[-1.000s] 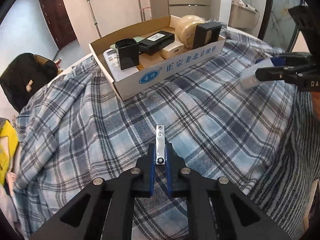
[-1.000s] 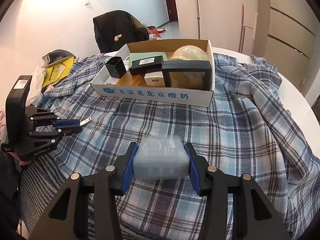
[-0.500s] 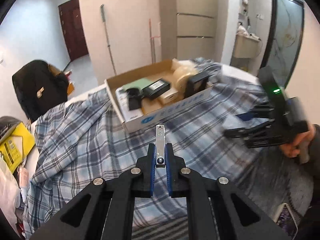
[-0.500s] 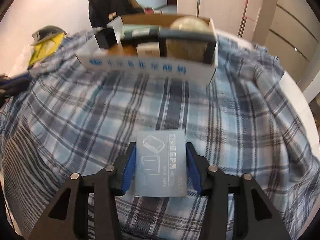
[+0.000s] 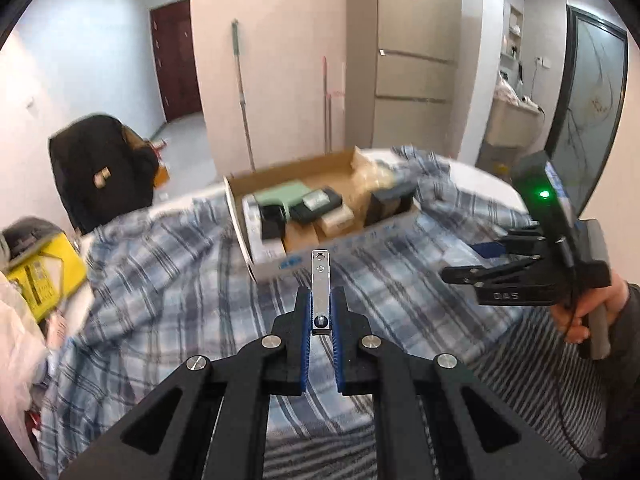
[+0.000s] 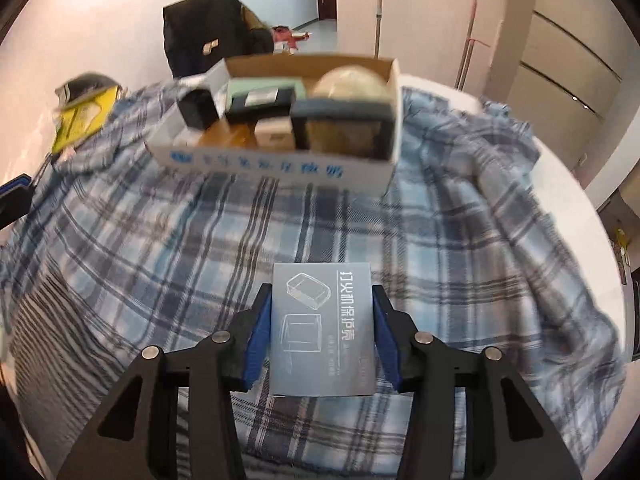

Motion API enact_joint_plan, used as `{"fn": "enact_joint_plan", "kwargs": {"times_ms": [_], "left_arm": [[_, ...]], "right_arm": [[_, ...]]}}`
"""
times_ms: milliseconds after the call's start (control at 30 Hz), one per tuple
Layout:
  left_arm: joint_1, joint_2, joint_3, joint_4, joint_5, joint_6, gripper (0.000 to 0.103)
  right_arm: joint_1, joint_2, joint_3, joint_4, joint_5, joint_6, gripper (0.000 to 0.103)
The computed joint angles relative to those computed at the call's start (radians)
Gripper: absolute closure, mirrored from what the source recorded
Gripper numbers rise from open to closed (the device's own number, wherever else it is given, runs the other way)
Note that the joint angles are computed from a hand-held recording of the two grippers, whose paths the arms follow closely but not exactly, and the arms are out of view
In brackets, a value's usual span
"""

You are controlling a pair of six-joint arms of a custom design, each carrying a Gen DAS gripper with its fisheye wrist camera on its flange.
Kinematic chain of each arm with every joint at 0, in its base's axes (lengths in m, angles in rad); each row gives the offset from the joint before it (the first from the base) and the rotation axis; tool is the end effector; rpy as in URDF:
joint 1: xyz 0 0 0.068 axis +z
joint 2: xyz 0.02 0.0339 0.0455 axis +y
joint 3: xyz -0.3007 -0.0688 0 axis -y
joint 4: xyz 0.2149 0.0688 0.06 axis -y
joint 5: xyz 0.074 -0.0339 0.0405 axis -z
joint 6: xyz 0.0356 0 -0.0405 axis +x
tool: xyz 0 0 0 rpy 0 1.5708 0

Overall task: Organize rigid objects
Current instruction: 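Carry the clear plastic box and metal stick over the box with both grippers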

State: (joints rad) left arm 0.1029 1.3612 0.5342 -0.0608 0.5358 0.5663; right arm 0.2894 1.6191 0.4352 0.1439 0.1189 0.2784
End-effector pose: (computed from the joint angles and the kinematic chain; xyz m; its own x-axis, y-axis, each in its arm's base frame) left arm 0.2139 0.0038 0.2090 -0.5266 0.4094 -0.7451 0.6099 0.7925 0.0044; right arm 0.2183 0.0606 0.1432 -0.8568 0.0296 -0.5148 0.0100 0.9991 0.0408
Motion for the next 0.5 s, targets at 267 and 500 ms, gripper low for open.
{"fn": "enact_joint_plan", "kwargs": {"times_ms": [267, 500], "left_arm": [[-0.096, -0.065, 0.106, 0.079, -0.023, -0.227, 0.093], [-0.15, 0.084, 0.261, 0.274, -0.076, -0.466, 0.093]], "right_arm": [[-0.039, -0.273, 0.203, -0.321, 0.052, -0.006, 0.057], [-0.051, -0.265, 0.454, -0.356, 0.09, 0.039, 0.057]]}}
